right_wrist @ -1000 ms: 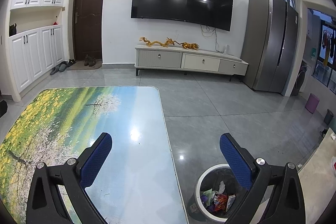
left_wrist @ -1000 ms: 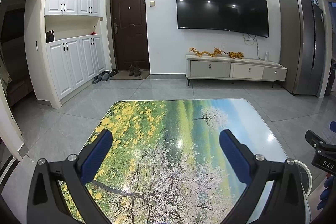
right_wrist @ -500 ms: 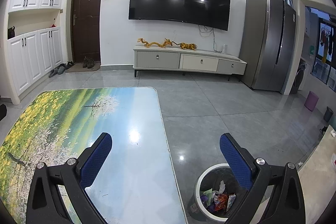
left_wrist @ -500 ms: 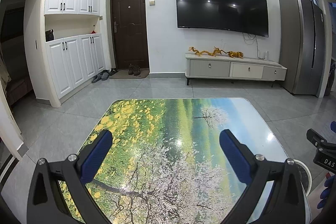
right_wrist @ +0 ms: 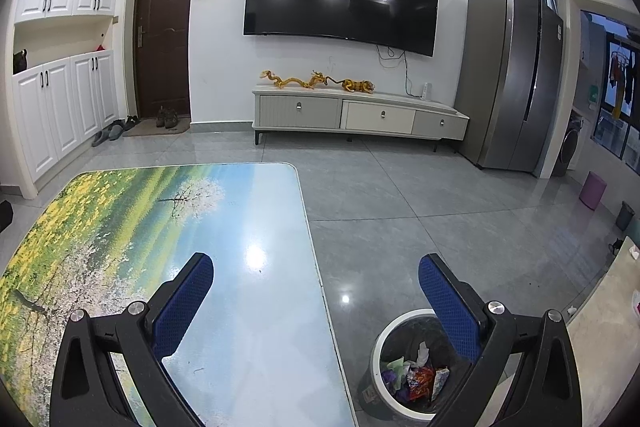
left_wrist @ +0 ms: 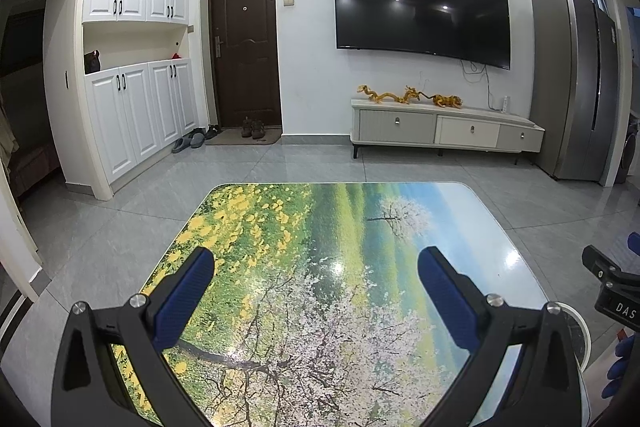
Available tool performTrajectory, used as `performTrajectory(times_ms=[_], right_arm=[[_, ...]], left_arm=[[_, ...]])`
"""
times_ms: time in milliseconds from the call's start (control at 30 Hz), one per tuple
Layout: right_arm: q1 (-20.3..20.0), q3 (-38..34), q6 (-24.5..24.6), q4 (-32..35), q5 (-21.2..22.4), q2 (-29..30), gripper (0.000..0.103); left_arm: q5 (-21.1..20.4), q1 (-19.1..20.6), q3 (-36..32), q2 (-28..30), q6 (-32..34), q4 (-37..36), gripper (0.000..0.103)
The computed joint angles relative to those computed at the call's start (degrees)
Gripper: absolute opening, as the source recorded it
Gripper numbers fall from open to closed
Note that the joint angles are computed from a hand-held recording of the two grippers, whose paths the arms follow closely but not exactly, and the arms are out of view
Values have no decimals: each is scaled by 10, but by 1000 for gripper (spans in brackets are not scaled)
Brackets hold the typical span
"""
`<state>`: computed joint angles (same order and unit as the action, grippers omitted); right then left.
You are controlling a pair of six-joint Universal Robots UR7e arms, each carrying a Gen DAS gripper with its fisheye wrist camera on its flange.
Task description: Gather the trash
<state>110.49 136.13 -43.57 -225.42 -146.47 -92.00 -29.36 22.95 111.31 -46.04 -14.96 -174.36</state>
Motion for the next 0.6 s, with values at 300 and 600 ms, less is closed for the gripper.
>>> performTrajectory(times_ms=[300, 600], right_arm=[[0, 0, -2, -5, -1, 3, 103], [1, 0, -5, -10, -2, 6, 103]], left_arm=[[-2, 2, -1, 1, 3, -1, 102], [-6, 4, 1, 1, 3, -2, 102]])
